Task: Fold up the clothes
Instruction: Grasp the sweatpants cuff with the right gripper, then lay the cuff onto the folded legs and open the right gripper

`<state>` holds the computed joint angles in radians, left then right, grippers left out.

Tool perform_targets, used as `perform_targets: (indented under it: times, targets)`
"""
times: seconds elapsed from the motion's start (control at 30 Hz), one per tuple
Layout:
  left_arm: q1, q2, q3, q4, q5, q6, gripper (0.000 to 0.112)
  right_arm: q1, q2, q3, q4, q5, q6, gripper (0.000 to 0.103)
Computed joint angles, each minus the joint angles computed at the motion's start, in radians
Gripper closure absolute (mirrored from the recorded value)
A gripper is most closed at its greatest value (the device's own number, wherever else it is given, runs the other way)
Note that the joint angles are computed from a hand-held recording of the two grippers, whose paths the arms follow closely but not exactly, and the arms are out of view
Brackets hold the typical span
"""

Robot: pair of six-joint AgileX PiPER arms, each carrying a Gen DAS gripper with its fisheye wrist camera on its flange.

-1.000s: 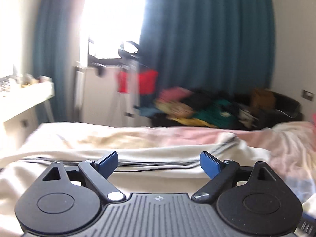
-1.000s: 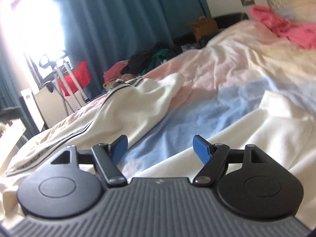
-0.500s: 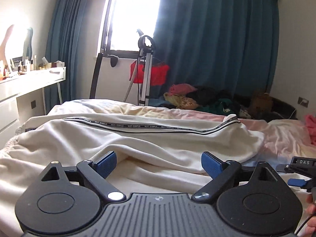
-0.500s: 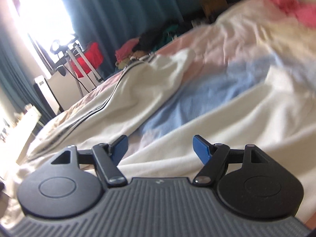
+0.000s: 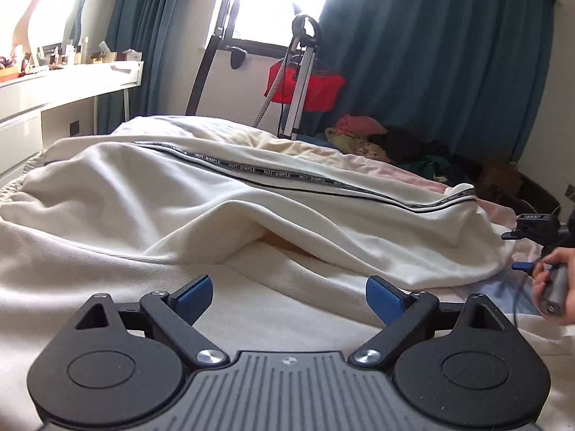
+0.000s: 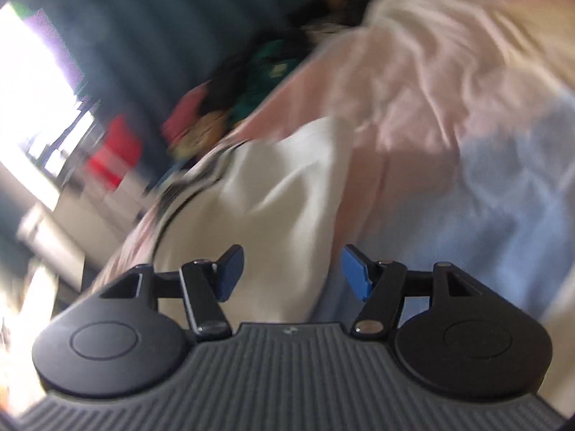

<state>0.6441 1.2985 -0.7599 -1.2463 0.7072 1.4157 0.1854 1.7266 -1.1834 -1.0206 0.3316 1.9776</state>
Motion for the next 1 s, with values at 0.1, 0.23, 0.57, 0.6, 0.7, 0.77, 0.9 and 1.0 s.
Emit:
perform_targets:
  times: [0.1,0.23,0.57,0.6,0.7,0.77,0.9,1.0]
  targets:
    - [-0.089,0.022,0.034,-0.111,-0.12,0.167,0.019,-0.003,0.151,-0.167,-0.046,0.142,0.008,0.051]
    - [-0.16,0.064,0.057,-0.198,-0.159,0.309,0.019,-0.046,0.243,-0.288,-0.037,0.169,0.018,0.083]
    - [-0.121,0.074,0.051,-0.113,-0.05,0.203,0.019,-0.004,0.157,-0.525,0.009,0.425,-0.322,0.098]
    - [-0.109,0.067,0.05,-0.098,-0.039,0.184,0.019,-0.006,0.119,-0.49,-0.009,0.424,-0.322,0.098]
    - [-0.056,0.029,0.045,-0.048,0.023,0.122,0.02,-0.012,-0.004,-0.34,-0.064,0.43,-0.286,0.098]
    - [-0.015,0.002,0.041,-0.022,0.07,0.09,0.02,-0.029,-0.096,-0.177,-0.084,0.426,-0.215,0.098]
    - [0.078,-0.051,0.039,0.011,0.175,0.071,0.02,-0.078,-0.255,0.166,-0.106,0.373,-0.089,0.098]
    - [0.136,-0.069,0.028,0.033,0.251,0.06,0.02,-0.114,-0.323,0.357,-0.126,0.298,-0.02,0.098]
